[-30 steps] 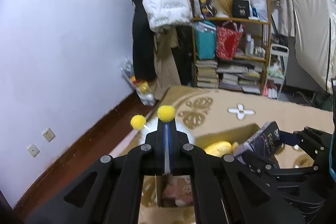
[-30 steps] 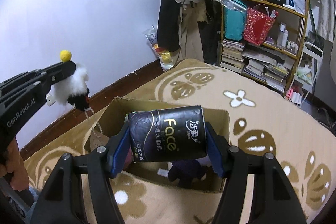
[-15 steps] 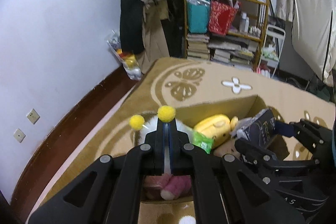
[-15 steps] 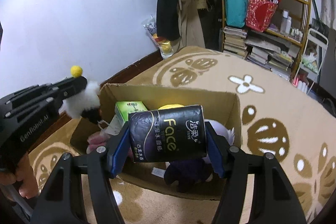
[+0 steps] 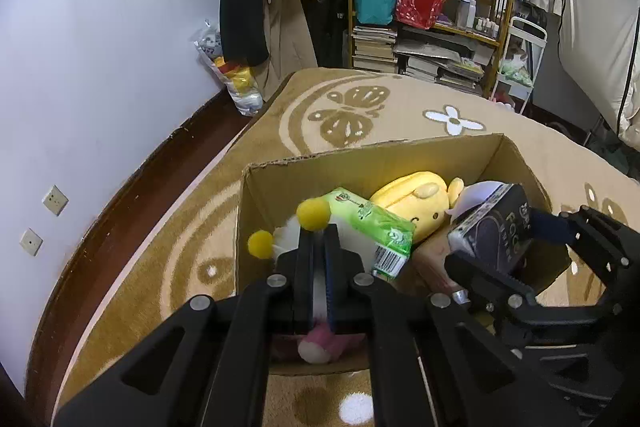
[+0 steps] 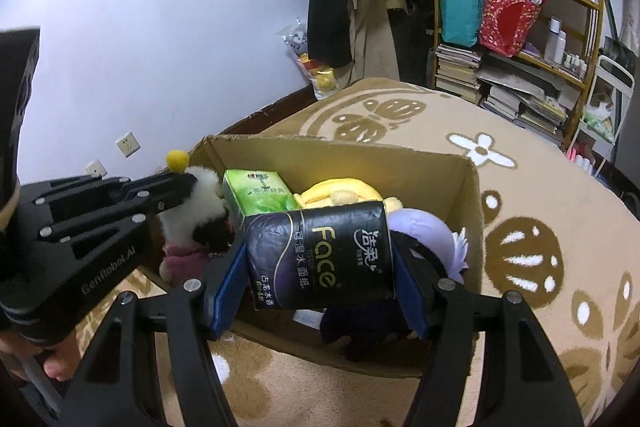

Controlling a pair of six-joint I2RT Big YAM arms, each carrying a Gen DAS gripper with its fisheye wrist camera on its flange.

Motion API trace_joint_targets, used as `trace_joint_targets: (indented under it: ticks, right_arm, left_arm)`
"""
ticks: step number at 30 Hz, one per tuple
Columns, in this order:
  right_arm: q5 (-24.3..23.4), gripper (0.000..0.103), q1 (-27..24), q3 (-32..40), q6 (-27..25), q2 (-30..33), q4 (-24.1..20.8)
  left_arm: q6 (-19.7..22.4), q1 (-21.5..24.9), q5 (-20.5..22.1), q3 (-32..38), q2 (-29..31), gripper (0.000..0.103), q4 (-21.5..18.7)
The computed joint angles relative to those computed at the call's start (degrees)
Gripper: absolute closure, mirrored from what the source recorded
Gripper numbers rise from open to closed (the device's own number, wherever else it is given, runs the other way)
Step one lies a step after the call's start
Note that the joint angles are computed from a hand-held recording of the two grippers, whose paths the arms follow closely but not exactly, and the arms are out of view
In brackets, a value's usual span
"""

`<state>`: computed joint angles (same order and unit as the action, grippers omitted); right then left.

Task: Organize soft objects
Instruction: 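Carry the white plush and black tissue pack over the box, then open both tools to release the white plush and black pack into the box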

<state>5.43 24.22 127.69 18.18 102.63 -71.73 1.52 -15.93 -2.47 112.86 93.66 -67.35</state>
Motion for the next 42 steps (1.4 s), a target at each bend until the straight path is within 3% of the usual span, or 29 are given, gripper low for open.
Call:
trace_joint_targets:
  ticks: [12, 18, 20, 23, 27, 30, 34, 37, 42]
  right_arm:
    - [0.88, 0.033, 0.19, -3.03, 0.03, -1.00, 1.94]
    - [0.95, 0.031, 0.04, -3.68, 0.79, -1.03, 2.59]
    - [0.90, 0.027, 0.11, -3.66, 0.84, -0.97, 2.78]
    - [0.65, 0.024, 0.21, -3.95, 0.63, -1.15, 3.41]
    - [1.97, 0.013, 0.51, -3.72, 0.83, -1.16, 3.08]
    - [2.05, 0.011, 0.36, -2.78, 1.25, -0.71, 1.94]
    - [1.39, 0.001, 0.04, -2.15, 2.41, -0.76, 0.62]
    - [0.88, 0.000, -0.16, -3.13, 3.55, -1.85, 1.23]
    - [1.21, 0.000, -0.06, -1.32, 4.19, -1.94, -1.77]
  left_arm:
    - [1.60, 0.28, -0.18, -0.52, -0.09, 0.097, 0.02]
    - [1.26, 0.55, 0.45, -0.15, 0.09, 0.091, -0.61]
    - [0.94, 0.71, 0.68, 0.15, 0.16, 0.089, -1.05]
    - [0.42, 1.07, 1.35, 0.42, 0.10, 0.079, -1.28]
    - [-0.88, 1.32, -0.76, -1.40, -1.34, 0.036, 1.42]
    - [-1.69, 2.05, 0.07, -0.81, -1.41, 0.030, 0.94]
    - [-2.05, 2.28, -1.60, -2.70, -3.20, 0.003, 3.54]
    - [-1.25, 1.99, -3.26, -3.49, -4.18, 0.000, 3.78]
    - [-0.07, 1.61, -4.75, -4.39, -5.96, 0.000, 3.34]
